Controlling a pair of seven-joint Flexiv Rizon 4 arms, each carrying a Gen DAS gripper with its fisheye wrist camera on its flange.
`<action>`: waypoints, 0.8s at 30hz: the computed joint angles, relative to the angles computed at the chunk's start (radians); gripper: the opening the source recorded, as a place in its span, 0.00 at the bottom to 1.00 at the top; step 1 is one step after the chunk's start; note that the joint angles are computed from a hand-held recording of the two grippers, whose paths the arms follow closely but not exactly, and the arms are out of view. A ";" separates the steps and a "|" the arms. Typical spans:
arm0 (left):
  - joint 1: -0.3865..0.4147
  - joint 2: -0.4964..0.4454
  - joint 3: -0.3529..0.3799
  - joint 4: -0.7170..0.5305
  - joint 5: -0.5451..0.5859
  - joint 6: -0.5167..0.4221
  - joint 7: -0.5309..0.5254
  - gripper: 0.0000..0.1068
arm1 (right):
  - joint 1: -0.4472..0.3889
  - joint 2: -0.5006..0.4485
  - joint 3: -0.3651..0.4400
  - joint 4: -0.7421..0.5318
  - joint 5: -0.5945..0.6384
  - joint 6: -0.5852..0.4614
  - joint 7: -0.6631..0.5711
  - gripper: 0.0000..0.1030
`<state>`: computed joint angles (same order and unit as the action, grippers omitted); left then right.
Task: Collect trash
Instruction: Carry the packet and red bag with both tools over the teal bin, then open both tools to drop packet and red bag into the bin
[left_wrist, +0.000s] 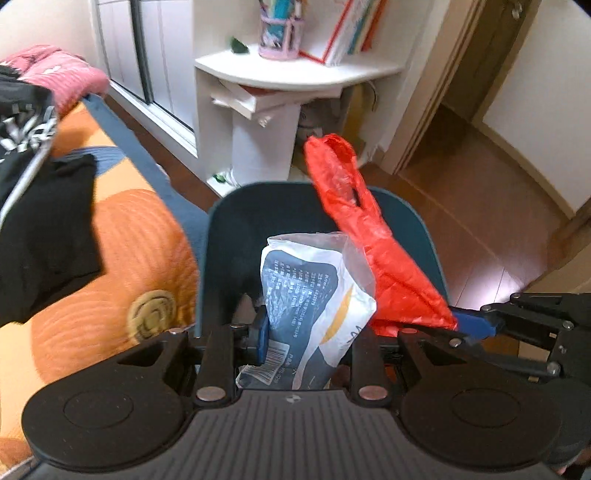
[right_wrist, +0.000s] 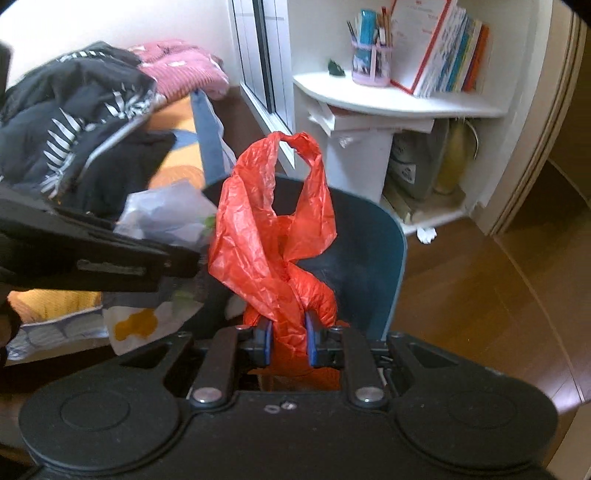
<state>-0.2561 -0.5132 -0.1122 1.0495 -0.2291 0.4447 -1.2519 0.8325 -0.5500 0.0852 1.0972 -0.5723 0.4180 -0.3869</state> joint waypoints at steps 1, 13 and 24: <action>-0.011 -0.016 0.004 -0.019 0.018 -0.010 -0.006 0.23 | -0.005 -0.007 0.002 -0.002 0.008 -0.003 -0.005 0.17; -0.058 -0.166 0.032 -0.177 0.108 -0.117 -0.048 0.31 | -0.027 -0.028 0.010 0.006 0.066 -0.006 -0.043 0.26; -0.034 -0.103 0.015 -0.069 0.065 -0.028 -0.025 0.61 | -0.004 0.005 0.006 0.027 0.013 0.028 -0.047 0.35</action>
